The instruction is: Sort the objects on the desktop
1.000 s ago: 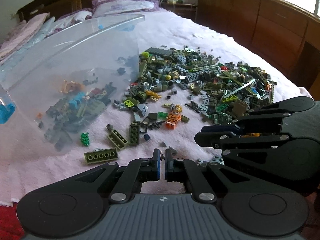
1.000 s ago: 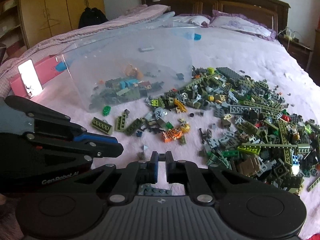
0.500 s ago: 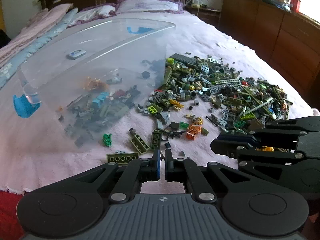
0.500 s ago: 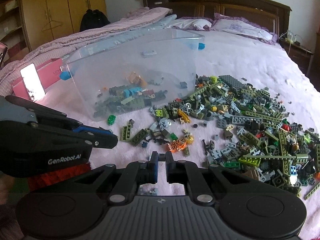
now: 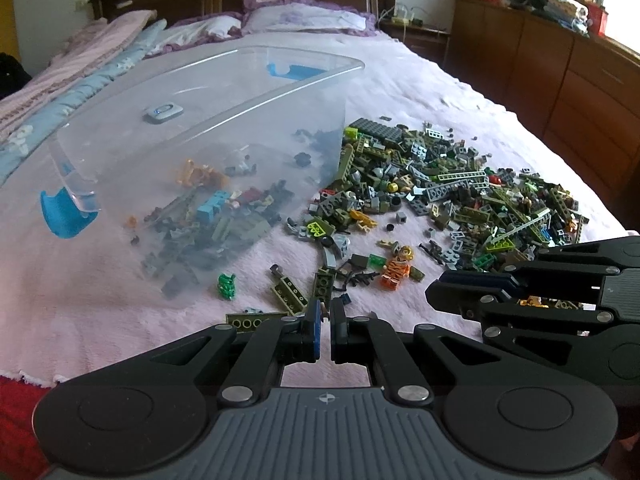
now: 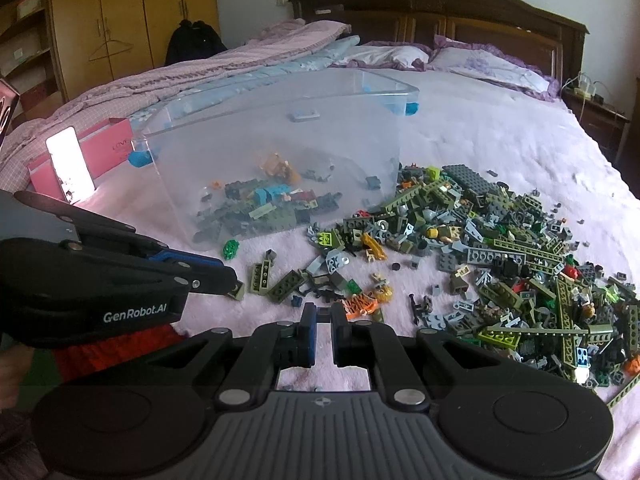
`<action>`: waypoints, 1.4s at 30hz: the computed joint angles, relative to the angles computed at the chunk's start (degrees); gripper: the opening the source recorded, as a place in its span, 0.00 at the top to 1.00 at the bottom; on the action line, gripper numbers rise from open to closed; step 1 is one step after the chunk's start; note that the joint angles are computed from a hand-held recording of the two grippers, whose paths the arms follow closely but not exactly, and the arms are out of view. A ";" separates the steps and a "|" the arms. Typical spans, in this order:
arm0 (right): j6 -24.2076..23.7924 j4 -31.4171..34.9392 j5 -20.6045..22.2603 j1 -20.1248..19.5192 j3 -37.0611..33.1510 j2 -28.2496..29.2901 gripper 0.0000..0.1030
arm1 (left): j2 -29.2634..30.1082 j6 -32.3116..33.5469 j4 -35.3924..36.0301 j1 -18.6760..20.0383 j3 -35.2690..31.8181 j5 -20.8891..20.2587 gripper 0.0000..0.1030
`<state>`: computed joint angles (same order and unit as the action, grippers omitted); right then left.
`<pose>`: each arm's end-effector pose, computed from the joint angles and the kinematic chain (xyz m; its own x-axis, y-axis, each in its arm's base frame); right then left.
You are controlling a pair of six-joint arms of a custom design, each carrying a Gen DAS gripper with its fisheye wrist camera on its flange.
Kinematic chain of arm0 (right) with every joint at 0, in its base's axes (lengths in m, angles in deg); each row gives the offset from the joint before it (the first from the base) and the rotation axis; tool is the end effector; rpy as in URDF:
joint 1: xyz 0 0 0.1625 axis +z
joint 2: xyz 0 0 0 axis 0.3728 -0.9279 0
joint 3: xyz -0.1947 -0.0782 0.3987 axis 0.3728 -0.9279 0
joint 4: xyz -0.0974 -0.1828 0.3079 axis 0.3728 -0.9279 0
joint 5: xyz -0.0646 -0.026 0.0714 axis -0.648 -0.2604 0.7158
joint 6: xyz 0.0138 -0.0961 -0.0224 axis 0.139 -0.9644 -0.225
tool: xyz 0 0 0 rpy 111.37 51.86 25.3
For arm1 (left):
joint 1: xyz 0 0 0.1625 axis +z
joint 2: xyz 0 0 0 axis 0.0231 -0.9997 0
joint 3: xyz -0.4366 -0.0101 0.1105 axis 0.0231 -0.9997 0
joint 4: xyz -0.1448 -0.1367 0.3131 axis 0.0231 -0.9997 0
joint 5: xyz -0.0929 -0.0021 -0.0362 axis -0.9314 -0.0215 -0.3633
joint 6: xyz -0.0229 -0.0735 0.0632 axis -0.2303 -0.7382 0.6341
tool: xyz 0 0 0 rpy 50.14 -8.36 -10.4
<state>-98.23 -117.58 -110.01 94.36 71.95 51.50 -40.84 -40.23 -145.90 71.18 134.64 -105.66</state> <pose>0.3902 -0.6310 -0.0512 -0.7609 -0.1609 0.6287 -0.5520 0.6697 -0.4967 -0.0373 -0.7135 0.3383 -0.6348 0.4783 -0.6069 0.7123 0.6666 -0.2197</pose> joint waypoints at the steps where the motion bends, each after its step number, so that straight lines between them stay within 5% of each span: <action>1: -0.05 -0.03 -0.01 0.03 -0.03 0.02 0.92 | -0.01 0.02 -0.06 -0.02 0.00 -0.01 0.94; 42: -0.97 0.59 0.01 0.36 -0.96 0.11 0.92 | -0.09 0.65 -0.94 -0.25 -0.06 -0.22 0.94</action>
